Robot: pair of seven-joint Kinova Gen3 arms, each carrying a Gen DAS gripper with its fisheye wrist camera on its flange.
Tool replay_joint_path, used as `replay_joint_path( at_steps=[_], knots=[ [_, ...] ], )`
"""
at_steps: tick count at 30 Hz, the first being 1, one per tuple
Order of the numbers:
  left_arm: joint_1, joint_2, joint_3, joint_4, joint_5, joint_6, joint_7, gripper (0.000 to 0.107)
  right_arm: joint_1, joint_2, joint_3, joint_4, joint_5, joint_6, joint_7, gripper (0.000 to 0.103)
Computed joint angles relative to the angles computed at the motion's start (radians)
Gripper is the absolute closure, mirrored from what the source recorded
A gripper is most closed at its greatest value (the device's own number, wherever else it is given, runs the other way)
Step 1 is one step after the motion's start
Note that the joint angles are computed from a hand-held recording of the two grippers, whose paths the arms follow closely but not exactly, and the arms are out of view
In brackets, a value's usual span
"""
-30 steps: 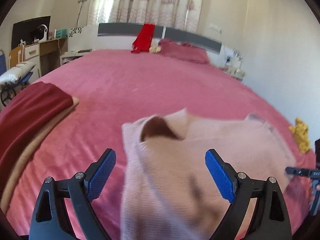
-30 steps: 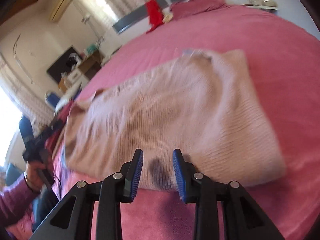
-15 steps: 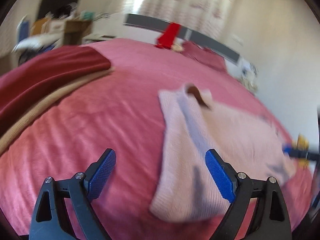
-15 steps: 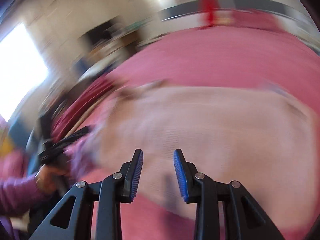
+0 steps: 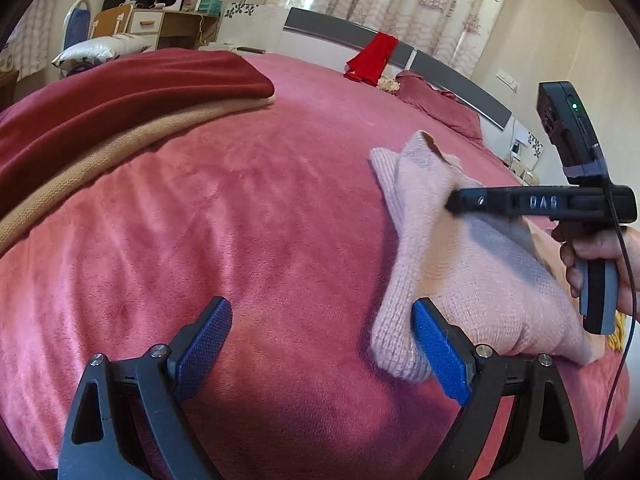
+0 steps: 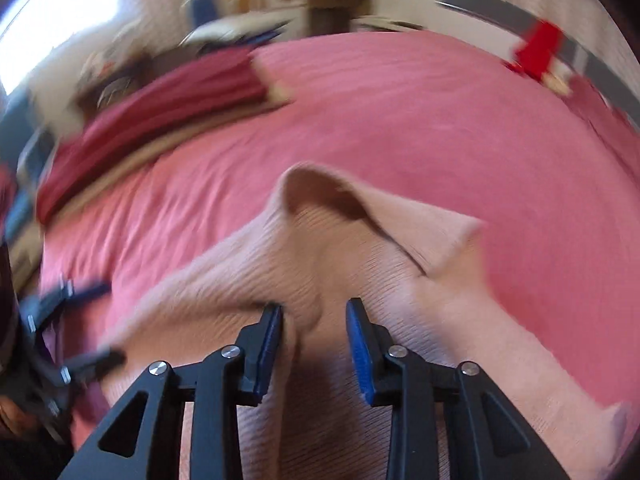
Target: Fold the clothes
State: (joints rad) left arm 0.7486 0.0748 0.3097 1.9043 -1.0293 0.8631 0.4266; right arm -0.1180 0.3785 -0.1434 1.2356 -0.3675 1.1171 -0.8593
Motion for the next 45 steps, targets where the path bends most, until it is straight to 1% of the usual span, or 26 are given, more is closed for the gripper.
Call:
replay_joint_path(
  at_steps=[1,3,5,7,8,9,11,12,14,16,18,19,21,23,25,27,28,30,33,34,36,38,40,42,43,45],
  knots=[
    [-0.007,0.003,0.007,-0.003,0.000,0.001,-0.003,0.015,0.018,-0.004,-0.011,-0.002,-0.027,0.016,-0.015,0.071],
    [-0.020,0.014,0.043,-0.005,-0.033,0.025,0.030,0.015,0.094,-0.021,-0.086,0.008,-0.059,0.045,0.002,0.071],
    [0.029,-0.004,0.008,0.025,-0.096,0.017,0.111,0.015,0.186,-0.063,-0.171,0.065,-0.080,0.013,0.076,0.071],
    [0.045,-0.033,0.003,0.053,-0.145,0.011,0.170,0.014,0.256,-0.098,-0.203,0.113,-0.142,0.005,0.158,0.071],
    [0.037,-0.043,0.001,0.061,-0.146,-0.007,0.176,0.014,0.270,-0.111,-0.194,0.124,-0.173,0.025,0.196,0.071],
    [0.020,-0.048,-0.002,0.064,-0.131,-0.040,0.165,0.014,0.272,-0.106,-0.189,0.122,-0.191,0.062,0.223,0.071],
    [-0.046,-0.015,0.038,0.040,-0.059,-0.056,0.097,0.015,0.282,-0.066,-0.215,0.091,-0.185,0.142,0.239,0.071],
    [-0.063,-0.006,0.057,0.023,-0.031,-0.039,0.056,0.015,0.286,-0.053,-0.226,0.080,-0.173,0.183,0.232,0.071],
    [-0.058,0.016,0.073,-0.022,0.014,0.029,-0.025,0.015,0.262,-0.044,-0.203,0.074,-0.160,0.231,0.223,0.071],
    [-0.010,0.040,0.036,-0.065,0.063,0.085,-0.106,0.015,0.221,-0.043,-0.158,0.090,-0.144,0.234,0.192,0.069],
    [0.041,0.064,0.001,-0.105,0.088,0.152,-0.160,0.015,0.216,-0.031,-0.154,0.084,-0.122,0.264,0.165,0.068],
    [0.047,0.068,0.000,-0.110,0.091,0.166,-0.169,0.015,0.228,-0.033,-0.166,0.090,-0.121,0.263,0.176,0.069],
    [0.060,0.050,-0.018,-0.089,0.081,0.151,-0.137,0.015,0.274,-0.056,-0.193,0.116,-0.158,0.222,0.200,0.069],
    [0.061,0.029,-0.020,-0.054,0.050,0.128,-0.069,0.015,0.313,-0.085,-0.215,0.153,-0.203,0.149,0.192,0.069],
    [0.076,0.005,-0.038,-0.015,0.005,0.100,0.012,0.015,0.280,-0.106,-0.190,0.159,-0.193,0.068,0.128,0.069],
    [0.103,-0.025,-0.072,0.024,-0.047,0.064,0.094,0.014,0.192,-0.094,-0.136,0.143,-0.138,-0.012,0.048,0.069],
    [0.093,-0.031,-0.064,0.042,-0.071,0.054,0.134,0.014,0.164,-0.076,-0.129,0.135,-0.123,-0.036,0.008,0.068],
    [0.043,-0.030,-0.020,0.062,-0.096,0.045,0.187,0.014,0.129,-0.025,-0.154,0.118,-0.097,-0.047,-0.058,0.065],
    [0.019,-0.037,-0.021,0.080,-0.099,0.012,0.215,0.014,0.080,-0.035,-0.187,0.119,-0.021,-0.074,-0.042,0.063],
    [0.009,-0.039,-0.015,0.088,-0.111,0.005,0.235,0.015,0.071,-0.047,-0.183,0.118,-0.020,-0.063,-0.004,0.063],
    [0.010,-0.042,-0.015,0.094,-0.129,0.008,0.266,0.014,0.053,-0.077,-0.136,0.128,-0.038,-0.057,0.037,0.066],
    [0.006,-0.056,0.006,0.110,-0.163,0.010,0.312,0.014,0.090,-0.115,-0.126,0.170,-0.099,-0.084,0.066,0.066],
    [0.006,-0.065,0.024,0.114,-0.203,0.027,0.352,0.014,0.183,-0.158,-0.123,0.199,-0.180,-0.083,0.068,0.066],
    [0.005,-0.066,0.021,0.091,-0.212,0.021,0.337,0.014,0.275,-0.197,-0.082,0.217,-0.261,-0.055,0.095,0.065],
    [-0.003,-0.067,0.019,0.078,-0.225,-0.002,0.325,0.014,0.322,-0.202,-0.054,0.221,-0.302,-0.037,0.117,0.065],
    [-0.033,-0.042,0.010,0.029,-0.253,-0.081,0.256,0.014,0.413,-0.181,0.007,0.211,-0.376,0.004,0.176,0.065]
  ],
)
